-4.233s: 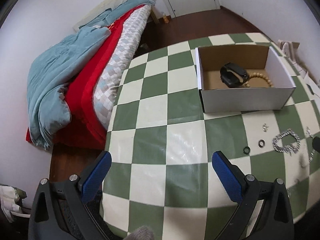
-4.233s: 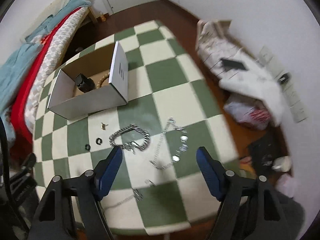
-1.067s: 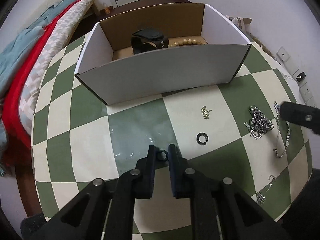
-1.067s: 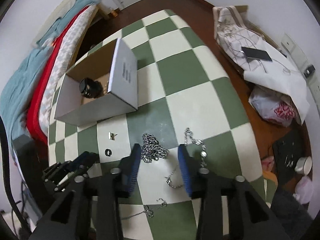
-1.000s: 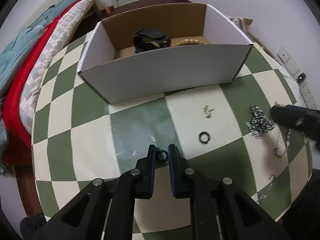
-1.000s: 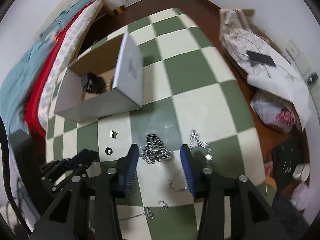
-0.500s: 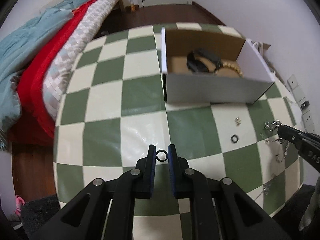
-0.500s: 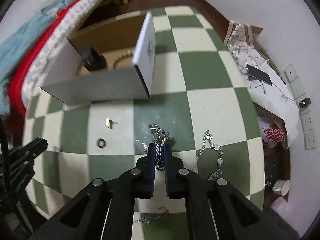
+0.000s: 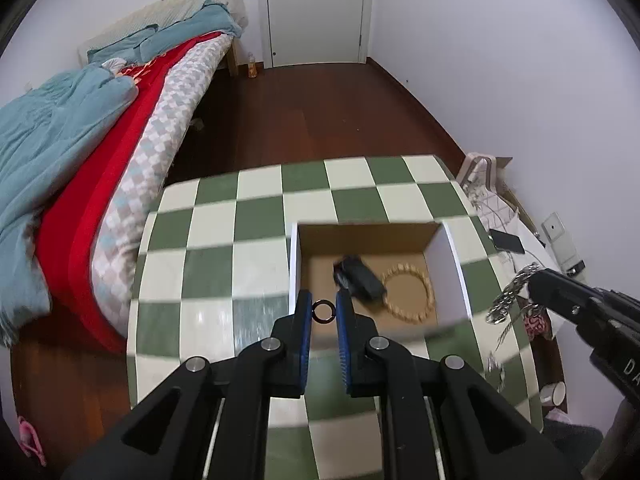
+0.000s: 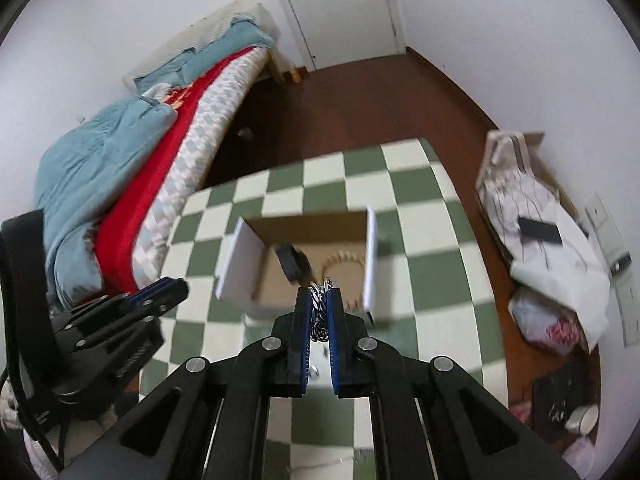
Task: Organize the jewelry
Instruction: 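Lower the ring and chain into the white box and open both tools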
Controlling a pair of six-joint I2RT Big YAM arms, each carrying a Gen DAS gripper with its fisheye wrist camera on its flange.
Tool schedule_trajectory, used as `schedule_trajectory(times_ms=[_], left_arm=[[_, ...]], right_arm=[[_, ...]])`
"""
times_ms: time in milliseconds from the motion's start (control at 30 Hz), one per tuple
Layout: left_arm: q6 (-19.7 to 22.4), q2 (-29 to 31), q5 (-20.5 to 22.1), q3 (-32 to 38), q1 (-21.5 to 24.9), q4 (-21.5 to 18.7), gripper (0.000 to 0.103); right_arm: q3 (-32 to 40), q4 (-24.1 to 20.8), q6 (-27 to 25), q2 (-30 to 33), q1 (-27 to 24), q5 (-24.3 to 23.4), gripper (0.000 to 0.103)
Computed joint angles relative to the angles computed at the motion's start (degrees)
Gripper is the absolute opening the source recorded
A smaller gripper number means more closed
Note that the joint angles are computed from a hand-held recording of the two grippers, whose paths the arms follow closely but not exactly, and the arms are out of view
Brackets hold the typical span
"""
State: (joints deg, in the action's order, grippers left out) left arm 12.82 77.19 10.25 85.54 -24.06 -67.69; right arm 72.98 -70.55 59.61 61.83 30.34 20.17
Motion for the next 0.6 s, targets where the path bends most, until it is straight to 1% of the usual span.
schedule_trajectory(times_ms=[67,167,300,367,433,467,500,567,600], left_arm=[[-0.2,2.8,-0.1,2.5,-0.3,-0.6,0.009],[0.0,7.5,-1.2,5.8,-0.8,-2.2,0.010],[0.0,10.6,-3.3,7.0,-1.0,-2.8,0.010],[0.0,11.8,-4.0,7.3,-1.0,-3.1,0.010],[-0.3,12.9,-4.7,7.8,-1.1,-3.4,0.010],[-0.4,13.6,-4.9,8.3,-1.2,-4.1,0.011],[-1.0,14.2,-4.6,8.8,-1.1,-4.9,0.014],[-1.6,14.5,-5.1,9.1,-1.1,-4.9,0.014],[-2.0,14.4,-5.1,9.1,-1.0,-4.6,0.015]], right_arm=[[0.8,2.0,-3.0,1.6,-3.2,-2.8,0.008],[1.3,5.0,-6.9,4.5,-8.4,-8.8,0.008],[1.8,6.6,-10.6,8.9,-13.1,-13.6,0.008],[2.5,6.2,-12.1,10.6,-14.4,-14.4,0.008],[2.9,6.1,-13.7,12.4,-15.9,-16.2,0.008],[3.3,5.6,-14.2,13.4,-16.5,-16.6,0.008],[3.9,4.9,-15.1,14.4,-17.0,-16.7,0.008],[4.0,3.9,-15.0,15.5,-18.1,-18.1,0.010],[3.9,3.8,-14.7,15.5,-18.5,-18.4,0.015]])
